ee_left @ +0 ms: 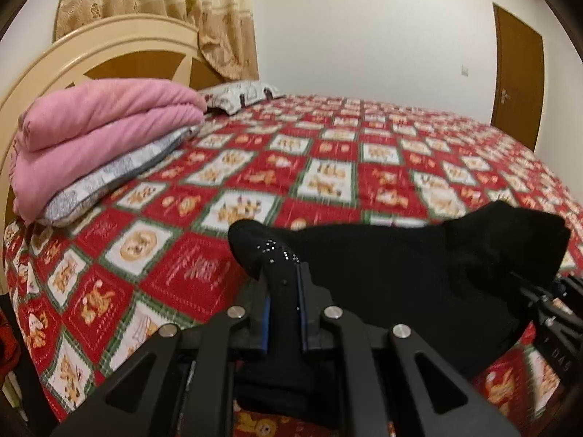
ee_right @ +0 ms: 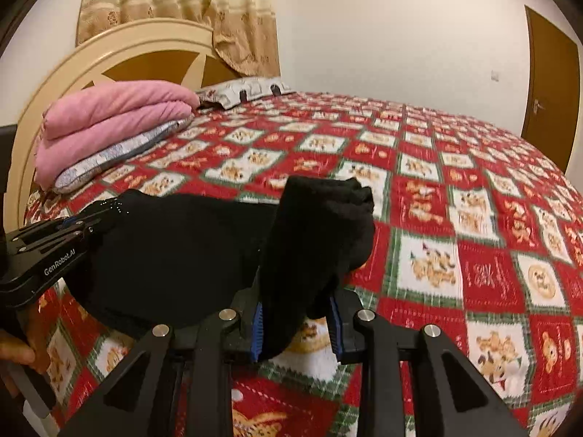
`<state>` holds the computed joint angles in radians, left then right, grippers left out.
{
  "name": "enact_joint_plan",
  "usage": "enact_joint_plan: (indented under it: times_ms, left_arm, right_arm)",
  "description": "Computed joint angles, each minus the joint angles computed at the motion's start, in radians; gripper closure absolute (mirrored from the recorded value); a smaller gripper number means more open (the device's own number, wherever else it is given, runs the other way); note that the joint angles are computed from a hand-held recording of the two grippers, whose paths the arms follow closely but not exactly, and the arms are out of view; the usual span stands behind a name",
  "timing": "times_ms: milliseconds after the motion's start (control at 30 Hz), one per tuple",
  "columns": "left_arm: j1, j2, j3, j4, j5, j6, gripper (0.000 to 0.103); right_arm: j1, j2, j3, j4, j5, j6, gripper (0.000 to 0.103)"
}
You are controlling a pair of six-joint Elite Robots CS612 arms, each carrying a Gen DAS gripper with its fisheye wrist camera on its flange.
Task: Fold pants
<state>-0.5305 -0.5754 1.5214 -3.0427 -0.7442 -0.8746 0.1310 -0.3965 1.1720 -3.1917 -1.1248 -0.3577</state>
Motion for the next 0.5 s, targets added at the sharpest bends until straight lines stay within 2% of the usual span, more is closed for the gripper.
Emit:
enact_joint_plan:
  times_ms: [200, 300, 367, 400, 433, 467, 500]
  left_arm:
    - [0.007, -0.007, 0.001, 0.093, -0.051, -0.041, 0.091]
    - [0.015, -0.010, -0.004, 0.162, -0.095, -0.050, 0.087]
    - [0.014, -0.015, 0.007, 0.159, -0.097, -0.052, 0.082]
    - [0.012, -0.019, 0.015, 0.166, -0.093, -0.049, 0.076]
    - [0.009, -0.025, 0.022, 0.195, -0.076, -0.056, 0.058]
    - [0.005, -0.031, 0.029, 0.233, -0.050, -0.075, 0.032]
    - [0.001, -0.039, 0.038, 0.281, -0.022, -0.110, 0.020]
  right_arm:
    - [-0.001, -0.002, -0.006, 0.089, -0.015, -0.007, 0.071]
    - [-0.005, -0.006, -0.006, 0.129, -0.008, -0.003, 0.063]
    - [-0.012, -0.012, 0.005, 0.136, -0.004, -0.011, 0.044]
    - [-0.015, -0.016, 0.013, 0.134, -0.003, -0.013, 0.039]
    - [-0.021, -0.021, 0.023, 0.135, 0.001, -0.014, 0.034]
    - [-0.031, -0.028, 0.036, 0.133, 0.018, -0.008, 0.033]
    - [-0.041, -0.032, 0.047, 0.129, 0.044, 0.003, 0.033]
